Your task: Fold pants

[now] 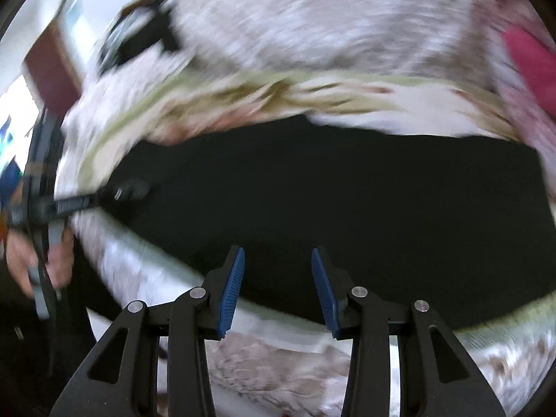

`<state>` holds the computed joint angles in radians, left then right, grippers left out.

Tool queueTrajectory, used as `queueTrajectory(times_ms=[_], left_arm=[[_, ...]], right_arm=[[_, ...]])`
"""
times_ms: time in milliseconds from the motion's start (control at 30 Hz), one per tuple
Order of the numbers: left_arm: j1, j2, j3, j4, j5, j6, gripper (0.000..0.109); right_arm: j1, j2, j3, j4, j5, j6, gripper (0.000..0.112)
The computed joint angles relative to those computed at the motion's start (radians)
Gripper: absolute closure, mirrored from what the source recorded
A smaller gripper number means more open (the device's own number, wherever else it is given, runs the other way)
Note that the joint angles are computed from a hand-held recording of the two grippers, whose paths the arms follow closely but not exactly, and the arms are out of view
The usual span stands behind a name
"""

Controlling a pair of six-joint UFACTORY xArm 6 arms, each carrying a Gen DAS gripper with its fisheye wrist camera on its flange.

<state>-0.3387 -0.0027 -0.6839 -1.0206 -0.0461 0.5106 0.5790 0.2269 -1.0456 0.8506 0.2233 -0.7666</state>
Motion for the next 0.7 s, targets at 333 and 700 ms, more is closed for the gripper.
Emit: queueTrajectory(times_ms=[333,700], left_arm=[[-0.013,-0.001,-0.026,-0.267,0.052,0.276,0.064],[-0.018,-0.024,-0.083,-0.622,0.023,0.599,0.064]], right_arm=[[0.053,0.050,0.007,-0.280,-0.042,0.057,0.110],[0.042,-0.012,0.058,-0.301,-0.012,0.045,0.112]])
